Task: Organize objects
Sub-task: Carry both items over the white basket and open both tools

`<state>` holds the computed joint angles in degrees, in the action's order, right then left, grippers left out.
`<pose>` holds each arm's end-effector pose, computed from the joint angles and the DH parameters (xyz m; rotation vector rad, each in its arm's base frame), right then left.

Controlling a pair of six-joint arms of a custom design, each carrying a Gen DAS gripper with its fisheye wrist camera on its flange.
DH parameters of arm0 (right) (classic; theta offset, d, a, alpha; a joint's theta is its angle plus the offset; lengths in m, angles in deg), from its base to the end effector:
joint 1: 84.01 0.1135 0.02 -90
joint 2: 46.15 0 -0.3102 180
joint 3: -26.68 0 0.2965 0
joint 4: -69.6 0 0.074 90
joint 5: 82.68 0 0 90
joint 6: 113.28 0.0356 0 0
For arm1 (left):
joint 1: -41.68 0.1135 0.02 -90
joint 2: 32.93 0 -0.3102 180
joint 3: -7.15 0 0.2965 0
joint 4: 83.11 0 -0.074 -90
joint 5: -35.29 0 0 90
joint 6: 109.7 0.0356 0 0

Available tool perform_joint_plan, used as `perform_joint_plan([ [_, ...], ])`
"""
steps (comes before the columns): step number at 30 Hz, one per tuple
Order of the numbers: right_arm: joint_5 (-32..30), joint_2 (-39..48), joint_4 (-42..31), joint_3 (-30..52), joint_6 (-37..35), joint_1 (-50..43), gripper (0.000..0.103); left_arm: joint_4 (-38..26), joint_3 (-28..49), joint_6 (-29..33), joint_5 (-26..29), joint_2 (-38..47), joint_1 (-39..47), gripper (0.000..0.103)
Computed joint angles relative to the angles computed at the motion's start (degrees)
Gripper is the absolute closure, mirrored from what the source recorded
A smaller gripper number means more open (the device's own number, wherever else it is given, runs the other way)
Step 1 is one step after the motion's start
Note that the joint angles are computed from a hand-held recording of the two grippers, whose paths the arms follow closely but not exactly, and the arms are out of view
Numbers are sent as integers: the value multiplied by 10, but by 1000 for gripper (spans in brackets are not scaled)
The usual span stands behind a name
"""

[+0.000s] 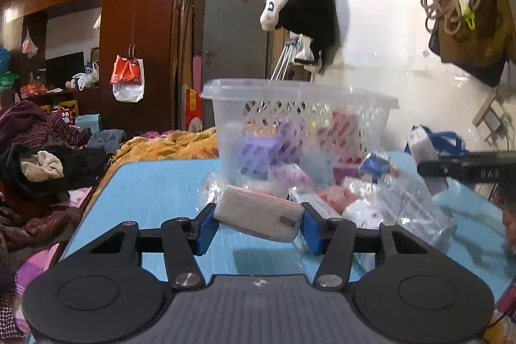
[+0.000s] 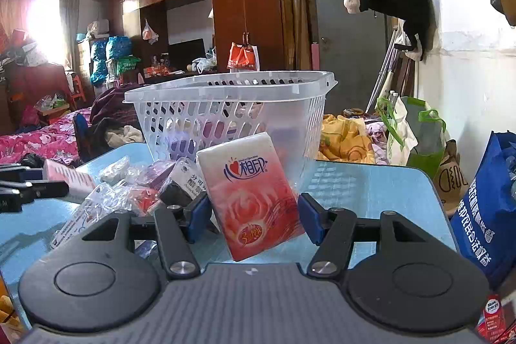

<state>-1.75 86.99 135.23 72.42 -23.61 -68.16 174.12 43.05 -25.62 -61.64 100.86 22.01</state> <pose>0.3322 0.1002 0.0032 -0.3796 1.9233 0.3329 0.2804 -0.0957 0.0052 0.1509 1.9270 -0.1818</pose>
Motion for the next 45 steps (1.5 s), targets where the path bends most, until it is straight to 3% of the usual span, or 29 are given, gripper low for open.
perform_joint_plan([
  [5,2,7,61,-20,0,1,42,-10,-4,-4,21,-30,15,45],
  [11,11,-55,54,-43,4,13,42,-65,2,-25,80,-100,37,45],
  [16,20,-129,-15,-27,-4,26,42,-135,28,-40,109,-172,42,45],
  [21,39,-161,-109,39,-14,36,42,-227,93,-53,119,-213,41,45],
  [31,98,-103,-281,214,-36,42,42,-436,299,-54,87,-161,26,45],
  [33,109,-90,-308,234,-49,48,35,-441,326,-44,56,-134,18,41],
  [34,123,-87,-313,236,-54,53,21,-445,340,-32,37,-119,14,29],
  [35,142,-85,-297,228,-56,60,5,-459,351,-29,21,-111,12,26],
  [37,150,-86,-239,195,-59,65,0,-479,359,-34,22,-103,15,25],
  [40,139,-114,-204,132,-40,64,0,-447,299,-49,23,-131,19,25],
  [45,118,-78,-32,-6,-17,64,0,-230,94,-53,12,-164,-5,17],
])
